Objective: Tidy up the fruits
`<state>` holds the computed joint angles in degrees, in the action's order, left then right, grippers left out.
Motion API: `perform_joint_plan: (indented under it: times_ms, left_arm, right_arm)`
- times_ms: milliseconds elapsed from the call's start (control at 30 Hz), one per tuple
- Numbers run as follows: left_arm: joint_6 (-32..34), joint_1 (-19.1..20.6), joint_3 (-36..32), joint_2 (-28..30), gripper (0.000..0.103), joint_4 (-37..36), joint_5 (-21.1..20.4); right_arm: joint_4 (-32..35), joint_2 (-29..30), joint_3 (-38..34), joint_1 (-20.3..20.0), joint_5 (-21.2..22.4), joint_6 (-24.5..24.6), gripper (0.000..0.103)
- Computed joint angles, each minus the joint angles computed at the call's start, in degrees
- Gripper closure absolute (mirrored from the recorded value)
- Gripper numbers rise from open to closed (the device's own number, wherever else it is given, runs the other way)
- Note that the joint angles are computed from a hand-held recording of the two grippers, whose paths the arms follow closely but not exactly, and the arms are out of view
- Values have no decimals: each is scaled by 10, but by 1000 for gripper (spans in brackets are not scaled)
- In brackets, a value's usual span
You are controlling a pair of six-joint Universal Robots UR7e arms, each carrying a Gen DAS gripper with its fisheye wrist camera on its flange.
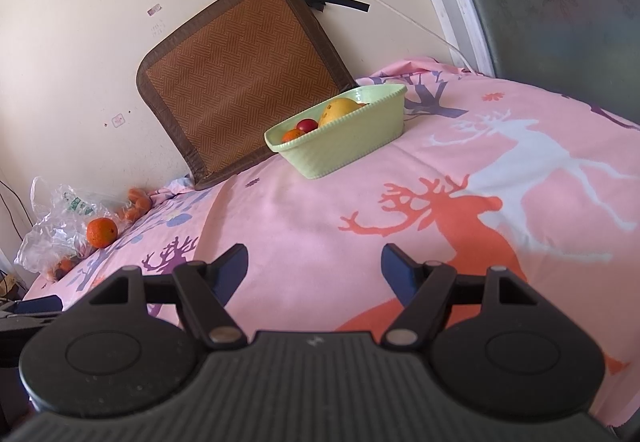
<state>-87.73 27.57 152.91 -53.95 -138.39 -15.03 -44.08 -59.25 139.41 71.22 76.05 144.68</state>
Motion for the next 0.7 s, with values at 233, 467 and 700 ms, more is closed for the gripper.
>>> perform_joint_plan:
  times_ms: [233,467,700]
  left_arm:
    - [-6,5,-8,0,0,20,-1]
    - [9,8,-8,2,0,7,-4]
    - [14,9,-7,4,0,1,-5]
  right_arm:
    - [-1,0,0,0,1,1,28]
    - [0,1,-1,-1,-1,0,27]
    - [0,1,0,-1,-2,-1,27]
